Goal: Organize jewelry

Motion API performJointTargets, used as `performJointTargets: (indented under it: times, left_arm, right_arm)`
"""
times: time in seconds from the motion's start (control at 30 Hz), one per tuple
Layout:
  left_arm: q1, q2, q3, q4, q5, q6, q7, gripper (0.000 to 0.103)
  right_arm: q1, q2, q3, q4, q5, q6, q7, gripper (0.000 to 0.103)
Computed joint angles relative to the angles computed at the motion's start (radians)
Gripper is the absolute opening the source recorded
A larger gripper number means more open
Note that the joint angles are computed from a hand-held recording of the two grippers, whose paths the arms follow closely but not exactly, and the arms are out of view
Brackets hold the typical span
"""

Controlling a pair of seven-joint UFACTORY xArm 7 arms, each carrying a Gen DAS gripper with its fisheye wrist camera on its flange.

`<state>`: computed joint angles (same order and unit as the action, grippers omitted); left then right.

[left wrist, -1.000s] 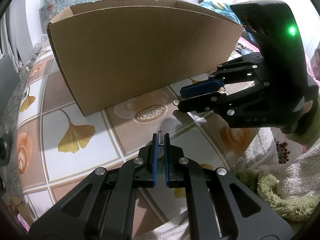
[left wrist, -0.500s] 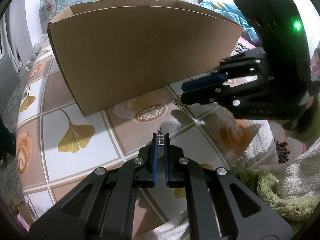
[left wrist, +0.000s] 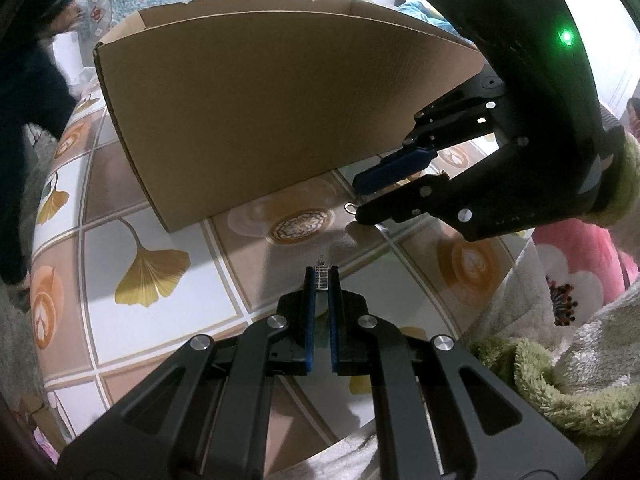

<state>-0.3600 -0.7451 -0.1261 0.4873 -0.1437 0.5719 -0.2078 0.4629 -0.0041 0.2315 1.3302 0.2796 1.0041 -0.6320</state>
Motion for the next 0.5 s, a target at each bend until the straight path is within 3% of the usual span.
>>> performJointTargets:
  times: [0.5]
  left_arm:
    - [-0.002, -0.046, 0.020, -0.043, -0.012, -0.023, 0.021, 0.005]
  right_arm:
    - [0.006, -0.030, 0.001, -0.020, 0.002, -0.007, 0.036, 0.020]
